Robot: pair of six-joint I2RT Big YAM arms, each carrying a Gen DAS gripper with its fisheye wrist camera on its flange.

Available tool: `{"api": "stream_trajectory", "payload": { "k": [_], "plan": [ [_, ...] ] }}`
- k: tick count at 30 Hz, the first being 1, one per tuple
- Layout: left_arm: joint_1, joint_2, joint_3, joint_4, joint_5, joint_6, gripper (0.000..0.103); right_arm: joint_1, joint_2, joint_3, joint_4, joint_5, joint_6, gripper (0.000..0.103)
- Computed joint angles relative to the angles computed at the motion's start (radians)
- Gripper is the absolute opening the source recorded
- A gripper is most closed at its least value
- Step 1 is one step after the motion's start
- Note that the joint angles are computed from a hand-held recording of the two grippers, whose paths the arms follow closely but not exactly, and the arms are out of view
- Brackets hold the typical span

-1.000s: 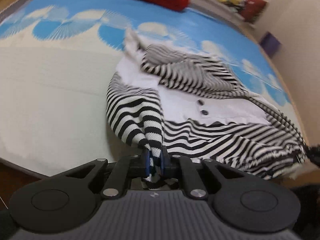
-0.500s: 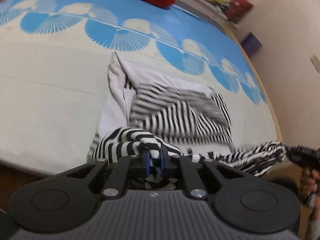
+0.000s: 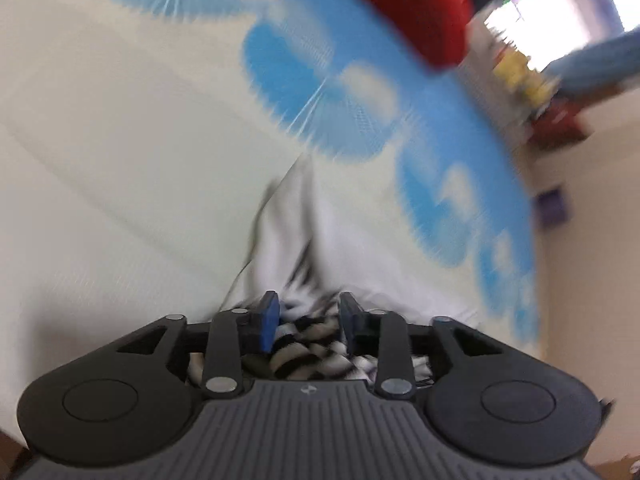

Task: Fold small clothes

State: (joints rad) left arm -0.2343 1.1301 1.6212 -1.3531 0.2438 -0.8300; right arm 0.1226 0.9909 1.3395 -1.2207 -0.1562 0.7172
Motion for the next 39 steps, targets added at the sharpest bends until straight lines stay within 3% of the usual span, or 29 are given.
{"api": "stream_trajectory", "payload": {
  "k": [2, 3, 7, 12, 16, 23, 30, 32, 33, 34, 35, 36, 38, 39],
  "plan": [
    [-0.007, -0.021, 0.004, 0.027, -0.040, 0.036, 0.060, -0.031, -0.036, -0.016, 0.050, -0.001, -0.013, 0.037],
    [-0.014, -0.019, 0.014, 0.016, -0.058, 0.067, 0.060, -0.033, -0.047, -0.019, 0.059, 0.008, -0.040, 0.039],
    [-0.070, 0.001, 0.046, -0.069, -0.097, 0.230, 0.064, 0.012, -0.062, -0.014, 0.002, 0.038, -0.246, 0.041],
    [-0.182, -0.003, 0.018, -0.148, -0.279, 0.415, 0.069, 0.122, -0.069, -0.021, -0.028, 0.127, -0.443, 0.050],
    [-0.218, -0.013, -0.032, -0.127, -0.343, 0.451, 0.069, 0.197, -0.058, -0.033, -0.038, 0.208, -0.543, 0.051],
    [-0.254, 0.032, -0.040, -0.072, -0.417, 0.472, 0.069, 0.274, -0.012, -0.060, 0.015, 0.346, -0.604, 0.051],
    [-0.248, 0.089, -0.011, 0.003, -0.447, 0.484, 0.068, 0.282, 0.040, -0.067, 0.097, 0.392, -0.666, 0.051],
    [-0.240, 0.107, 0.001, 0.012, -0.431, 0.494, 0.061, 0.272, 0.052, -0.061, 0.126, 0.371, -0.674, 0.049],
    [-0.233, 0.114, 0.005, 0.019, -0.406, 0.505, 0.041, 0.264, 0.061, -0.057, 0.139, 0.349, -0.675, 0.047],
    [-0.225, 0.120, 0.009, 0.025, -0.372, 0.518, 0.012, 0.258, 0.066, -0.055, 0.149, 0.329, -0.674, 0.042],
    [-0.221, 0.125, 0.014, 0.033, -0.355, 0.534, 0.005, 0.249, 0.074, -0.050, 0.160, 0.301, -0.675, 0.026],
    [-0.225, 0.122, 0.016, 0.061, -0.391, 0.544, 0.005, 0.238, 0.082, -0.044, 0.172, 0.268, -0.675, 0.009],
    [-0.219, 0.099, 0.005, 0.140, -0.490, 0.493, 0.004, 0.216, 0.083, -0.034, 0.225, 0.226, -0.627, 0.006],
    [-0.197, 0.086, -0.002, 0.174, -0.504, 0.423, 0.004, 0.199, 0.072, -0.036, 0.280, 0.214, -0.579, 0.005]
  ]
}}
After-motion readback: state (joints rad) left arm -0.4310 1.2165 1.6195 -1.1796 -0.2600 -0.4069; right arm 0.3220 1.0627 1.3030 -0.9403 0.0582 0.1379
